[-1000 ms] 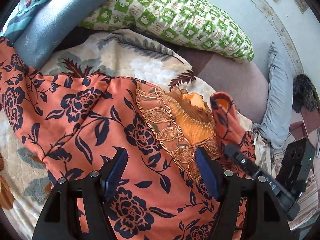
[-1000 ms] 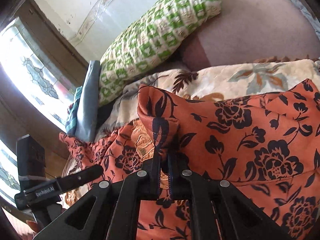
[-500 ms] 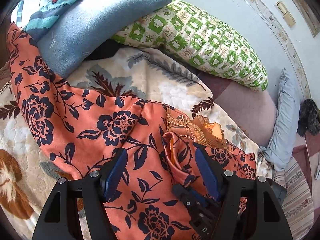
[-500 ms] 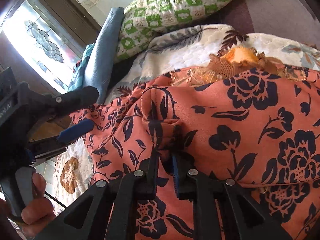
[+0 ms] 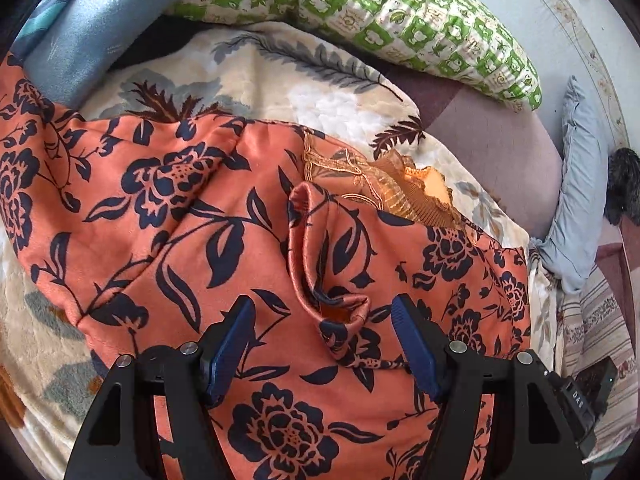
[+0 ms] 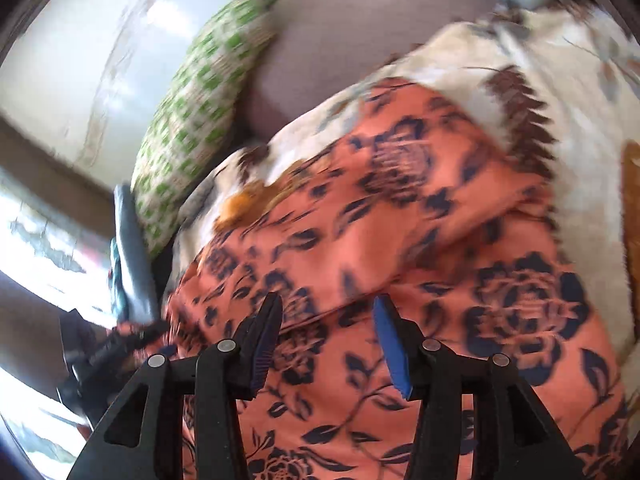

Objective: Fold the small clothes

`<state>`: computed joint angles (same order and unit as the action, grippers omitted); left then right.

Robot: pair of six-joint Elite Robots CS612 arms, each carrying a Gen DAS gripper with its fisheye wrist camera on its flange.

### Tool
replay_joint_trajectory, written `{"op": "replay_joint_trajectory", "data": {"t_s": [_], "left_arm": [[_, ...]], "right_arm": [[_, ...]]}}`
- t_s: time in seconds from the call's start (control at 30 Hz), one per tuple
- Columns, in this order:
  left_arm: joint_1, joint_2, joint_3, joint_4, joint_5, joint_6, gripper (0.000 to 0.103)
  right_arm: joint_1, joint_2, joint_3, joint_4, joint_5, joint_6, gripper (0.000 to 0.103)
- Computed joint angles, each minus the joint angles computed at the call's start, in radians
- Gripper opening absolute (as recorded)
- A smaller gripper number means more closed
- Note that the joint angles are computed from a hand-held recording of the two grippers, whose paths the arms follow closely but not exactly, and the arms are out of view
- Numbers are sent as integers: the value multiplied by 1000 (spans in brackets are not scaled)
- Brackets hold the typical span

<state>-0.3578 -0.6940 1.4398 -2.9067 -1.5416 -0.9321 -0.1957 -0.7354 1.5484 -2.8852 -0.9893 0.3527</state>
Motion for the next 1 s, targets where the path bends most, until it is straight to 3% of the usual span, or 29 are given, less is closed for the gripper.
{"op": "replay_joint_trajectory", "data": {"t_s": [0.2, 0.23, 0.27, 0.3, 0.33, 0.4, 0.47, 0.57, 0.63, 0.7, 0.83, 0.9, 0.97, 1.0], "left_arm": [[7, 50, -41, -21, -24, -45, 69], [5, 57, -44, -37, -14, -46, 64], [1, 59, -45, -45, 8, -40, 38], [3, 62, -51, -50, 1, -27, 20], [6, 63, -51, -60, -26, -30, 13], [9, 58, -39, -97, -37, -70, 13], [10, 48, -41, -38, -39, -87, 13], [14, 53, -59, 52, -83, -125, 13], [5, 55, -68, 97, -51, -110, 14], [-1, 46, -62, 98, -36, -98, 14], [5, 27, -23, -14, -76, -109, 17], [7, 17, 1, -83, -63, -128, 22], [1, 4, 24, -128, 4, -143, 29], [-1, -3, 34, -133, 38, -150, 32]], "right_arm": [[-45, 69, -63, -54, 55, 219, 50], [-49, 84, -74, -83, 75, 259, 48], [-52, 95, -84, -102, 88, 284, 45], [-54, 99, -91, -108, 96, 292, 23], [-58, 101, -95, -121, 118, 288, 5], [-59, 84, -83, -159, 129, 251, 5], [-62, 61, -61, -157, 115, 198, 5], [-68, 37, -36, -32, 48, 123, 5], [-64, 37, -41, 75, -5, 74, 6], [-64, 29, -25, 62, -9, 61, 8], [-58, -26, -13, 158, -32, -66, 22], [-54, -56, 10, 107, -41, -117, 22], [-50, -73, 22, 22, -62, -148, 29], [-45, -74, 15, -11, -74, -157, 41]]}}
